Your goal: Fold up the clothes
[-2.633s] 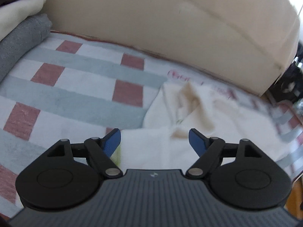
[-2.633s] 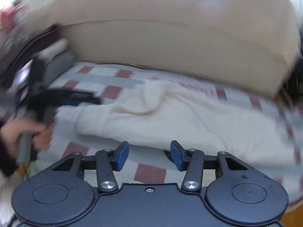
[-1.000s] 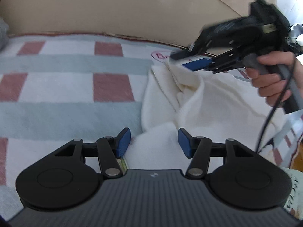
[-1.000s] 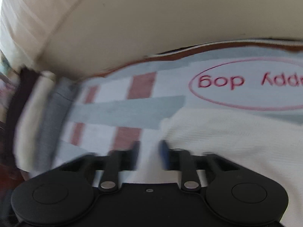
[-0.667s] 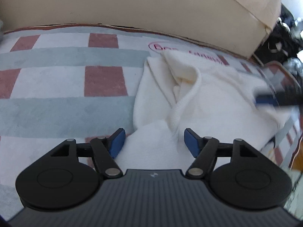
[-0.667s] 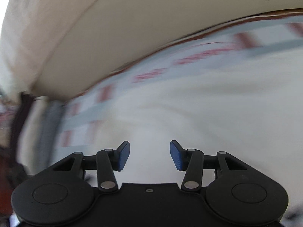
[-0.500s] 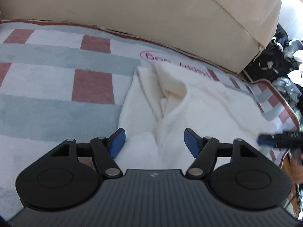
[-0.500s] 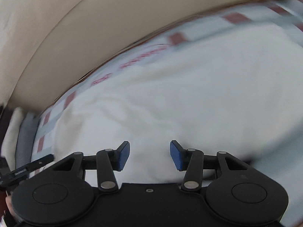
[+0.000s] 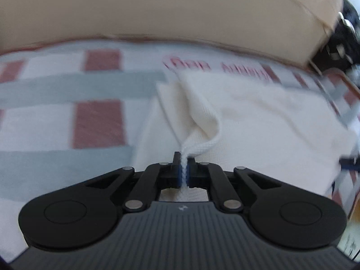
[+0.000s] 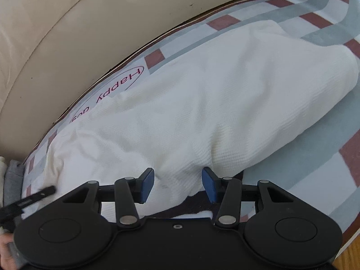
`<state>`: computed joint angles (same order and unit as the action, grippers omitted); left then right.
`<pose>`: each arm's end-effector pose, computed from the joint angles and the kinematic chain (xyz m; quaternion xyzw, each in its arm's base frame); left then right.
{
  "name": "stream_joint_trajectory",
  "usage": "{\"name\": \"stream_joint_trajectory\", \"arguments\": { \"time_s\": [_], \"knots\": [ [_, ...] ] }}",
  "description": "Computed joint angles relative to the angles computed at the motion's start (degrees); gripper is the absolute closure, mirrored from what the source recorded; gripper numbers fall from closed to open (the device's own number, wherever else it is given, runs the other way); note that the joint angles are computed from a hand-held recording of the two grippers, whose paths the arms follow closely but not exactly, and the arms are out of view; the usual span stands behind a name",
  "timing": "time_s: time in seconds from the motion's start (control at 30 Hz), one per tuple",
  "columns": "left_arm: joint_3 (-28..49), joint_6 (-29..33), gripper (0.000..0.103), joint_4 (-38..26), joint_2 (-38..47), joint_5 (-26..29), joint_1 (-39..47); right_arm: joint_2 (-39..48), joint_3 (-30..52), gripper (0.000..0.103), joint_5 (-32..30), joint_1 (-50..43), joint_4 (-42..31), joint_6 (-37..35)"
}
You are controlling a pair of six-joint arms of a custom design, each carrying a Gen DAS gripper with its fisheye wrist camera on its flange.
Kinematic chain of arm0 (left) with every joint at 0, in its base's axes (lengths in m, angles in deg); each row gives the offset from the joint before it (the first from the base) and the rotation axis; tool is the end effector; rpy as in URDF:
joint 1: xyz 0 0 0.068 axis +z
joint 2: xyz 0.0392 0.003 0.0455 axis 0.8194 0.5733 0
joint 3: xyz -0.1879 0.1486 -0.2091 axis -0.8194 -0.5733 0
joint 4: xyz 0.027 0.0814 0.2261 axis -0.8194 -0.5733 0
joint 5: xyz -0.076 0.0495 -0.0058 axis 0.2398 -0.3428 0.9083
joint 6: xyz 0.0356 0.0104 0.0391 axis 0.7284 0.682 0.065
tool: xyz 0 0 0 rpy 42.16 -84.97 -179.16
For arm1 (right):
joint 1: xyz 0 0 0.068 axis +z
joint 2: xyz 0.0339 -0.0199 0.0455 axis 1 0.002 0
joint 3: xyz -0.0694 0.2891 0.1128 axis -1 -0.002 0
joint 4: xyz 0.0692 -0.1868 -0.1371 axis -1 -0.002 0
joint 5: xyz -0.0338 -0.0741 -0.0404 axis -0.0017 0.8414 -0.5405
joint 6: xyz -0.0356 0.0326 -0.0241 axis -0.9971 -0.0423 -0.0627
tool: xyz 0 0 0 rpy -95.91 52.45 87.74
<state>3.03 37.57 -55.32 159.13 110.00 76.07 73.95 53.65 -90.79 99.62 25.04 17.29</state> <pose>0.3393 0.1121 0.1174 -0.0190 0.9290 -0.1557 0.3353 0.2387 0.0440 0.1423 0.2100 0.9226 0.1659 0.2777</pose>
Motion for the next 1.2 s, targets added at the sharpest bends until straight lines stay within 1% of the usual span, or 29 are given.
{"name": "stream_joint_trajectory", "arguments": {
  "time_s": [0.03,0.13,0.2,0.23,0.27,0.3,0.33,0.4,0.43,0.47,0.5,0.53,0.63,0.7,0.73,0.8,0.83,0.87,0.93,1.0,1.03,1.07,1.13,1.2],
  "knots": [
    [-1.8,-1.9,0.099,2.0,-2.1,0.4,1.4,0.3,-0.4,0.05,0.1,-0.1,0.6,0.1],
    [-3.4,-4.9,0.099,-0.9,-5.0,-4.9,3.4,0.8,-1.6,0.049,0.0,-0.8,1.2,0.1],
    [0.1,-4.4,0.097,-7.0,-2.0,-5.2,3.4,1.1,-2.4,0.049,0.6,-1.5,1.9,-0.4],
    [1.2,-5.5,0.09,-8.6,-0.9,-6.5,3.4,1.4,-2.7,0.049,0.9,-2.1,2.4,-0.7],
    [1.3,-5.8,0.085,-9.3,-1.5,-6.9,3.6,1.4,-3.0,0.049,1.4,-2.7,2.8,-0.8],
    [1.4,-6.1,0.083,-9.9,-2.2,-7.3,3.9,1.4,-3.3,0.049,2.0,-3.3,3.3,-0.7],
    [-0.3,-5.2,0.083,-8.8,-4.6,-8.3,4.1,1.3,-3.6,0.049,2.3,-4.2,3.4,-0.5],
    [-3.4,-2.8,0.079,-6.7,-9.9,-10.4,4.5,0.4,-4.7,0.049,2.0,-6.7,4.1,-0.2],
    [-4.5,-0.6,0.072,-6.5,-12.0,-10.4,4.7,-0.1,-5.4,0.049,1.7,-8.0,4.4,0.0],
    [-4.8,1.1,0.065,-7.2,-13.3,-8.2,5.5,-0.6,-6.0,0.049,1.6,-9.4,4.6,0.1],
    [-5.1,2.9,0.063,-8.1,-14.4,-5.9,6.3,-1.2,-6.7,0.049,1.5,-10.7,4.9,0.2],
    [-5.0,4.6,0.061,-9.8,-14.9,-2.1,7.2,-1.8,-7.4,0.049,1.4,-12.1,5.1,0.4],
    [-3.1,11.2,0.061,-19.2,-14.3,6.8,6.5,-1.9,-9.2,0.048,0.2,-17.6,7.3,1.3],
    [-3.5,15.9,0.061,-21.1,-13.6,8.6,3.7,-1.2,-10.5,0.048,-1.0,-21.3,10.0,2.0],
    [-4.6,17.5,0.061,-20.0,-13.3,8.5,1.8,-0.8,-11.1,0.048,-1.7,-23.1,11.5,2.1],
    [-8.2,15.9,0.061,-13.4,-12.5,5.8,-1.2,0.8,-12.2,0.048,-3.5,-27.0,15.1,2.2],
    [-8.1,15.1,0.061,-12.5,-11.0,3.4,-2.5,1.7,-12.7,0.048,-4.4,-28.9,16.9,2.2],
    [-7.0,14.8,0.061,-13.1,-9.2,2.3,-2.7,2.9,-13.0,0.048,-5.3,-30.6,19.2,2.6],
    [-5.1,14.5,0.061,-15.1,-7.1,4.8,-0.7,6.3,-13.6,0.048,-7.2,-33.3,25.0,4.2],
    [-3.7,13.7,0.061,-16.9,-6.3,5.5,0.9,10.6,-14.5,0.048,-9.4,-35.5,33.0,6.4],
    [-3.6,13.2,0.061,-16.8,-6.0,5.0,1.5,12.6,-15.2,0.048,-9.8,-35.8,37.4,7.3],
    [-3.7,13.0,0.061,-16.4,-5.7,4.4,1.8,14.1,-15.2,0.048,-9.5,-35.6,40.0,7.7],
    [-4.3,12.9,0.061,-15.7,-5.3,3.6,2.6,16.3,-13.5,0.048,-9.2,-34.2,40.0,8.0],
    [-4.2,13.6,0.061,-15.5,-5.1,3.4,2.3,19.6,-11.8,0.041,-7.6,-31.7,41.0,8.1]
  ]
}}
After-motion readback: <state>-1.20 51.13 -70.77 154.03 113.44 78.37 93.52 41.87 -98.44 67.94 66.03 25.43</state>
